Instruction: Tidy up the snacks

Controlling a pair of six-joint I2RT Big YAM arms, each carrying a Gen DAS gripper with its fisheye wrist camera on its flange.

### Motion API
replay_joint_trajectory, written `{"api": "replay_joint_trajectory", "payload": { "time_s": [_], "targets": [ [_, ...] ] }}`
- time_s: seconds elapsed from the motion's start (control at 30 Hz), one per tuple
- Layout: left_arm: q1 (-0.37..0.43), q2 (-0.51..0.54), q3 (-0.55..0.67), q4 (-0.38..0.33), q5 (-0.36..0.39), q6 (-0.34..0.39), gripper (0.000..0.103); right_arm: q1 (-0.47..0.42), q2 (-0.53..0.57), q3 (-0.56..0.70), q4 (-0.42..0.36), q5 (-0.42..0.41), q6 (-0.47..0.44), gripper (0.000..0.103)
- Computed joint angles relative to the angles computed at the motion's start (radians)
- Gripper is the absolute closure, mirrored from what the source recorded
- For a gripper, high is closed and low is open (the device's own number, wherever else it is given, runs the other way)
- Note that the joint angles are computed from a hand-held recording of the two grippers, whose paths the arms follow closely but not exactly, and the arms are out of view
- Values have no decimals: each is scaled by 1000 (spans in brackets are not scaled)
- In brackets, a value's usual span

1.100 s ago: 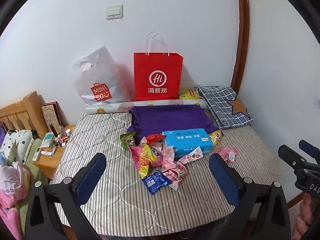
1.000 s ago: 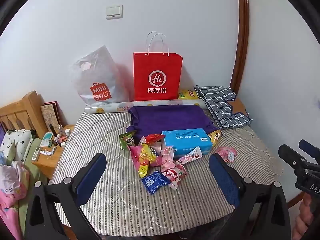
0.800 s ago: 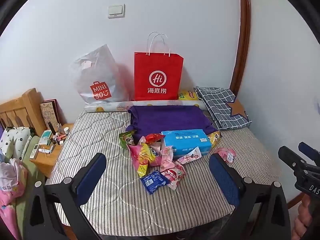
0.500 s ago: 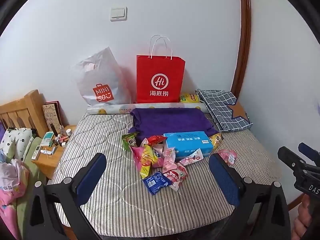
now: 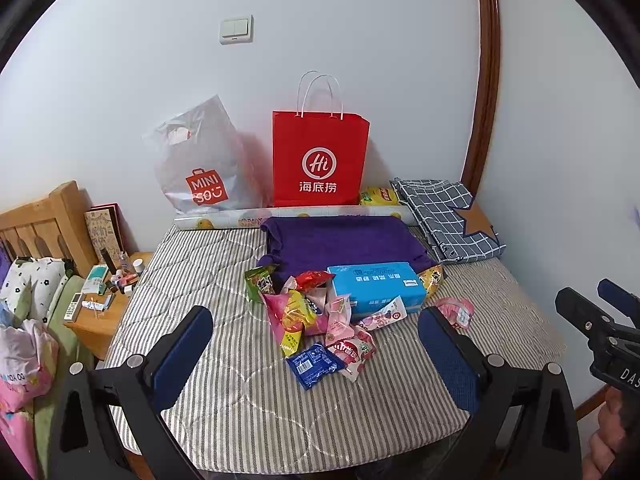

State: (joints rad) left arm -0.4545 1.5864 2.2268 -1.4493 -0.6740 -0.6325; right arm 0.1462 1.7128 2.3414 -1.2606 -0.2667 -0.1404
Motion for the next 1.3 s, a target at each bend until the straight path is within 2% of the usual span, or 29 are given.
{"api": "replay_joint_trajectory", "payload": {
  "time_s": [1.3],
  "targets": [
    [-5,-8,-16,2,-13,-3,0,4,-33,-67,37,-4,11,1]
  ]
}}
